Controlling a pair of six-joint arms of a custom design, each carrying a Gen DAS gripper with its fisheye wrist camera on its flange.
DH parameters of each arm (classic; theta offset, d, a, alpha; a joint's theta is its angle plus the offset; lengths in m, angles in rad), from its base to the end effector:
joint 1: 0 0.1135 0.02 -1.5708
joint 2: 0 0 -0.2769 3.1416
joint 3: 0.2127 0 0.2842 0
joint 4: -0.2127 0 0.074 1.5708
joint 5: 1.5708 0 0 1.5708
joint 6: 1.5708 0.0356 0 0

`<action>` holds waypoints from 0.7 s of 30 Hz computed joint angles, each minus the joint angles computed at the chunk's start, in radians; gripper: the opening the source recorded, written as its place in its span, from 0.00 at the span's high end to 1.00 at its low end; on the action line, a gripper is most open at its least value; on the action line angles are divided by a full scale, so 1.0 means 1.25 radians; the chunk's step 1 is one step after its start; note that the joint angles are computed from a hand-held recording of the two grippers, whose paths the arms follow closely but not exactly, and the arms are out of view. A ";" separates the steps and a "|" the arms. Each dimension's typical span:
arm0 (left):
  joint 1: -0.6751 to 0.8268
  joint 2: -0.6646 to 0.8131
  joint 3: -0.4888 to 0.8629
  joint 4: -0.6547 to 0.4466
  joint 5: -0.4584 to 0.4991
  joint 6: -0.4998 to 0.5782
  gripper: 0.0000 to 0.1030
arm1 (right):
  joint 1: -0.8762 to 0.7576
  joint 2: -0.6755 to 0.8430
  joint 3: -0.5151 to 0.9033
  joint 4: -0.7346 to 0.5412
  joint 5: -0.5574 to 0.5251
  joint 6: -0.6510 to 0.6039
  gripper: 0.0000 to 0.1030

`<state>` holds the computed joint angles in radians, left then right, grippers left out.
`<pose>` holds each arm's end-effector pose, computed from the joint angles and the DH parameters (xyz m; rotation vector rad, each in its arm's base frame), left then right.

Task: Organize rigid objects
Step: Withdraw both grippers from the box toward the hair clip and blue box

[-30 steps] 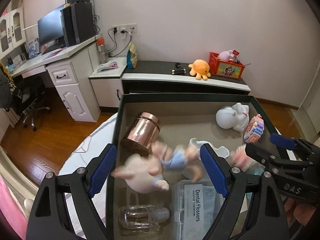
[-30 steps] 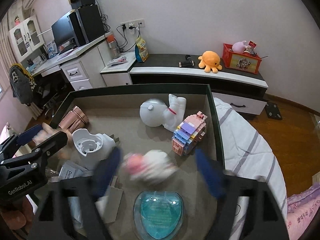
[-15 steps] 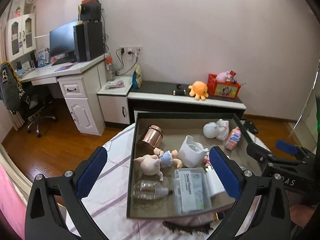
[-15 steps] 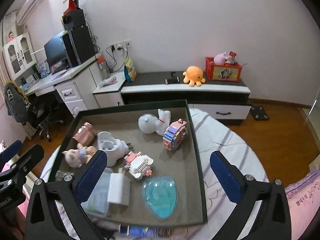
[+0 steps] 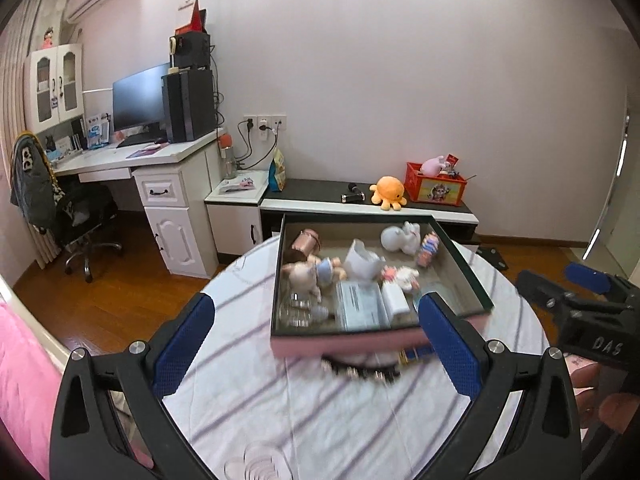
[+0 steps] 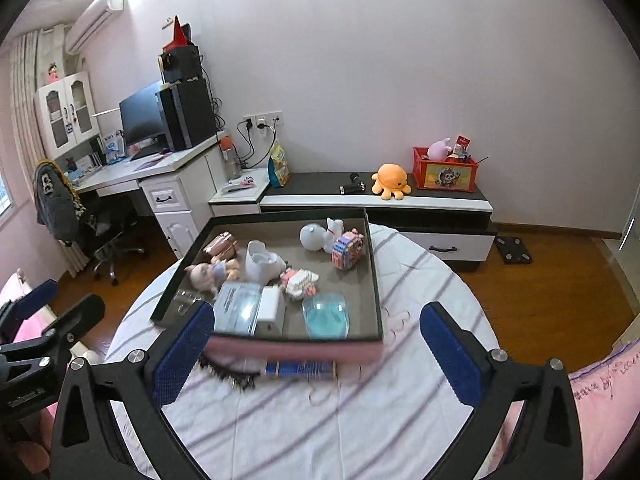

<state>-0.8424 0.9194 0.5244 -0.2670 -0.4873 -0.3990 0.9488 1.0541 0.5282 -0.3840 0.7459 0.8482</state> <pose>0.1554 -0.1492 0.2174 0.2165 2.1391 -0.1748 0.1449 0.1607 0.1876 0.1818 2.1823 0.0536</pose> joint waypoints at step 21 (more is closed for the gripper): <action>-0.205 -0.092 -0.141 -0.127 -0.074 -0.262 0.00 | 0.268 -0.001 -0.115 -0.147 0.060 0.415 0.00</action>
<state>-1.0992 0.8041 0.3487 -0.4254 -0.5800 -0.7269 1.2844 1.0532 0.3849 -0.5678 0.8204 1.3674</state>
